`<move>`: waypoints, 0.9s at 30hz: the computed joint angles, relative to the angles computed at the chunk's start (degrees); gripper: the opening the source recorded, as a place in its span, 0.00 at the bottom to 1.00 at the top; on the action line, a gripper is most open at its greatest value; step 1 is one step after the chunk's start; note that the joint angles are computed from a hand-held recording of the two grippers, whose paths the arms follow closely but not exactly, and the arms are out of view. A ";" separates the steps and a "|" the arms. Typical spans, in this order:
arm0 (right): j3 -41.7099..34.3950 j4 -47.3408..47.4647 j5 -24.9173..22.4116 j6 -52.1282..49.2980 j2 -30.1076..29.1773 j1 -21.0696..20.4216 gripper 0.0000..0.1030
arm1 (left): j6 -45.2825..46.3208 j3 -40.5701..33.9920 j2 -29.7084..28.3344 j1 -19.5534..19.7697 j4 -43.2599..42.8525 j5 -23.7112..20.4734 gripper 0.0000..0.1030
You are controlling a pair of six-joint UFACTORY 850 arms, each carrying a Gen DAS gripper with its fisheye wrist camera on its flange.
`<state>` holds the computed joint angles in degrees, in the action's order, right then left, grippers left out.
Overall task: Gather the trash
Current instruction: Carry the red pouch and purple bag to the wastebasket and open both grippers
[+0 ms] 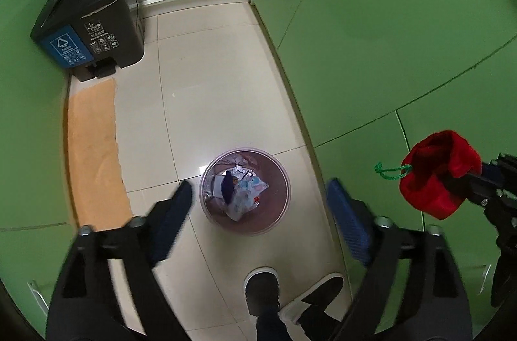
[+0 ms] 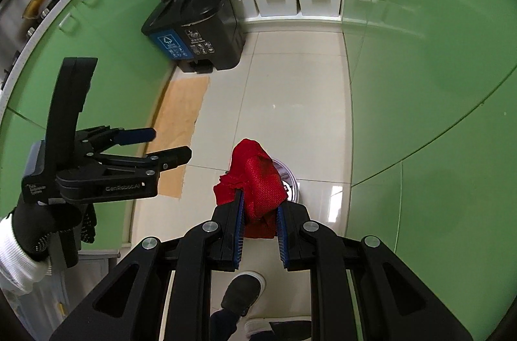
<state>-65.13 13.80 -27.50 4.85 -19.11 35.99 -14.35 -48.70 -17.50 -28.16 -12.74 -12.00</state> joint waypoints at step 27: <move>-6.93 4.40 0.46 -6.24 -8.44 3.69 0.58 | -15.07 9.22 10.17 7.00 13.78 -0.74 0.97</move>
